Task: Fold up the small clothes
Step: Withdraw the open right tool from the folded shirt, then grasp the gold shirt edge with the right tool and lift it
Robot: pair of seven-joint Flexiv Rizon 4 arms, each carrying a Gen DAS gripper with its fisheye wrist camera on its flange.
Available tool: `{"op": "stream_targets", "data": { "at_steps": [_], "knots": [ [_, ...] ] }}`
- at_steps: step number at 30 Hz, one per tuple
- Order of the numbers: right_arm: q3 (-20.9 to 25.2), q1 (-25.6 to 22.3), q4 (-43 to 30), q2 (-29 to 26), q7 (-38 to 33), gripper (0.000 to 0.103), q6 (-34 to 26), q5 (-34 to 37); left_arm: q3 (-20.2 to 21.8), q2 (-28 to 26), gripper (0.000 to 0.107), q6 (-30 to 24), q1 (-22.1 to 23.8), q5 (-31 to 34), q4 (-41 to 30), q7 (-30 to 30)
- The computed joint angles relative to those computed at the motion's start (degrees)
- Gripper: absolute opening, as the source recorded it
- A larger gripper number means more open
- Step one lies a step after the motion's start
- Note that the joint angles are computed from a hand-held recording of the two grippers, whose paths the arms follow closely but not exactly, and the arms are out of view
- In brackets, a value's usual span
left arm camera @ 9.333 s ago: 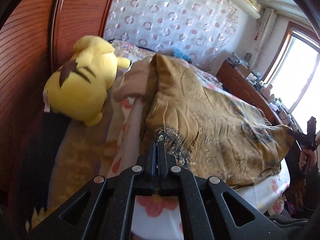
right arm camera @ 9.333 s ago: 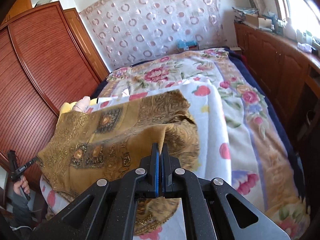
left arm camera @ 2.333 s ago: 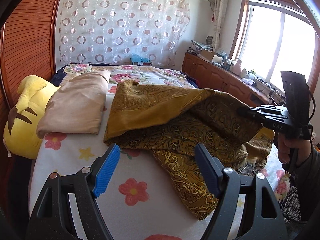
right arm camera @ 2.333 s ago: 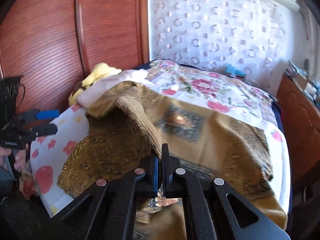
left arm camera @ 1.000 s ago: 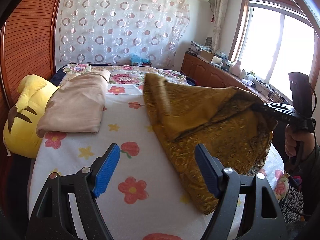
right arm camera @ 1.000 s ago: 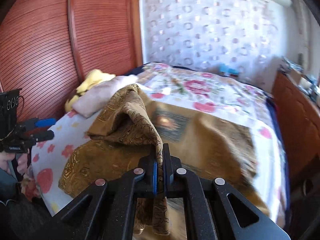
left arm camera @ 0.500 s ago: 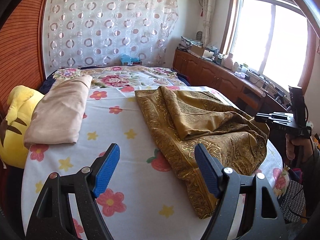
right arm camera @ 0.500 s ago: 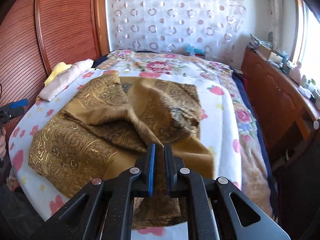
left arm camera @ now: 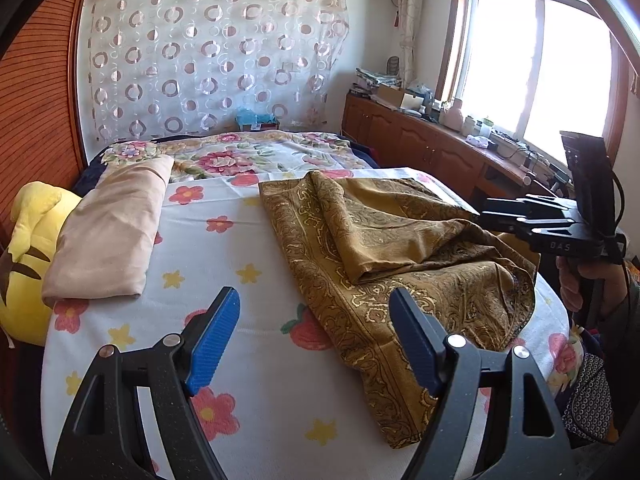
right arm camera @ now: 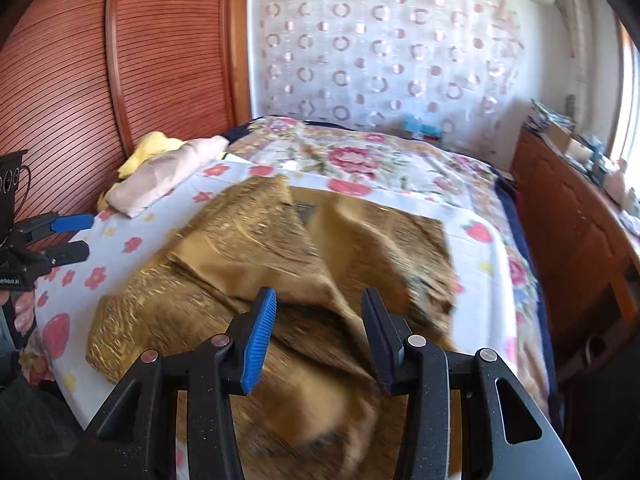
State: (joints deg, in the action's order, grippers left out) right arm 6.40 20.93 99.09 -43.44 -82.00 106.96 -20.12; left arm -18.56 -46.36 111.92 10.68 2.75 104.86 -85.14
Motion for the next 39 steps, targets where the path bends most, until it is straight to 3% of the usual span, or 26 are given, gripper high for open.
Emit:
{"op": "stream_targets", "data": {
  "at_steps": [3,8,18,23,25,27,34,39],
  "knots": [
    [4.1,-2.5,-4.5,-3.0,-0.3,0.046,-3.5,-3.2,0.9,0.0,0.078,-0.4,-0.7,-0.5,-0.8,0.4],
    [15.1,-8.1,-12.9,-8.4,-4.6,0.046,-12.9,-7.4,1.6,-0.4,0.078,-1.9,-0.8,-1.5,-2.2,1.3],
    [30.6,-13.1,-22.2,-15.2,-21.7,0.049,-28.8,-4.6,1.5,-2.3,0.078,-4.1,-0.1,-4.1,-4.6,2.7],
    [29.6,-11.9,-26.7,-16.2,-26.6,0.05,-36.3,-3.0,1.1,-3.3,0.078,-5.8,0.3,-5.1,-5.9,3.5],
    [31.7,-12.9,-30.2,-17.6,-29.1,0.047,-40.6,-0.7,0.8,-3.5,0.078,-6.7,0.4,-5.5,-6.4,4.1],
    [32.7,-13.7,-31.9,-17.8,-31.9,0.009,-42.7,0.8,0.4,-4.0,0.078,-7.8,0.4,-6.0,-7.6,4.9],
    [31.3,-17.0,-34.2,-15.3,-35.0,0.006,-38.5,7.5,-0.7,-6.0,0.078,-11.6,-0.2,-8.4,-12.6,8.5],
    [23.9,-16.4,-43.5,-16.8,-31.8,0.005,-39.7,10.0,-0.7,-8.2,0.078,-15.0,-1.7,-11.1,-17.6,11.3]
  ]
}}
